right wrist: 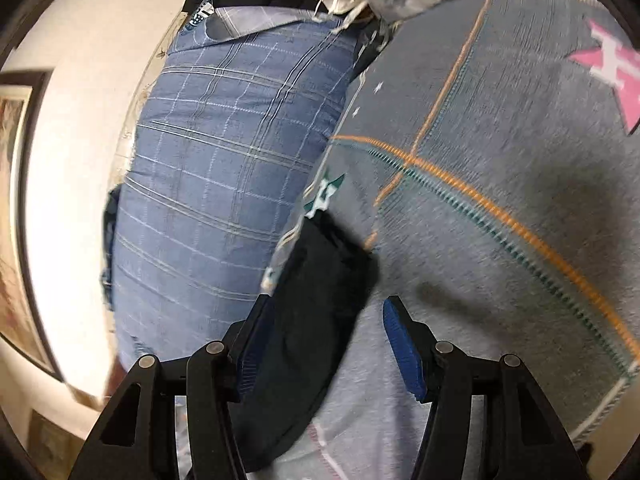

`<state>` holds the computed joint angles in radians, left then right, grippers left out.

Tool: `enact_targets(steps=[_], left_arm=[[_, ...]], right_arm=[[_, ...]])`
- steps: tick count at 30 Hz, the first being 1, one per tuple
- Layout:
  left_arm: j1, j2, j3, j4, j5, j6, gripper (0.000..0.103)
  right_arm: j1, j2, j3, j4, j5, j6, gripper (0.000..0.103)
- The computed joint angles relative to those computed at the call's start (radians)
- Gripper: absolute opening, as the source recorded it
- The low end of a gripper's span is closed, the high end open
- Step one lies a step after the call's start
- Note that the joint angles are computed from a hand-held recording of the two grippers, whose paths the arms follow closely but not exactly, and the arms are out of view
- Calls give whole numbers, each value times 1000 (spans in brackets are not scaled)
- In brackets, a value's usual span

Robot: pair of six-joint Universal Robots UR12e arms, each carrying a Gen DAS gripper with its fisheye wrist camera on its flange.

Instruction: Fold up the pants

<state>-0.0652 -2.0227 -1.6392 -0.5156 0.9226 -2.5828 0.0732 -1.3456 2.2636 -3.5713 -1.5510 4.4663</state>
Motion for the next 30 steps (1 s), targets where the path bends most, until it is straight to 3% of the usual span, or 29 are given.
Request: enact_targets(steps=[9, 14, 18, 24, 30], left_arm=[[-131, -81, 223, -267, 117, 206, 77], [-173, -147, 343, -414, 115, 279, 76], [-200, -200, 435, -524, 84, 313, 76], [-246, -267, 558, -696, 109, 447, 76], [-272, -310, 626, -780, 116, 525, 76]], right_arm=[[-13, 43, -29, -10, 77, 43, 59], [-18, 74, -61, 33, 113, 74, 57], [-16, 93, -79, 20, 85, 89, 54], [-11, 125, -90, -53, 40, 152, 51], [-8, 139, -81, -103, 0, 185, 41]])
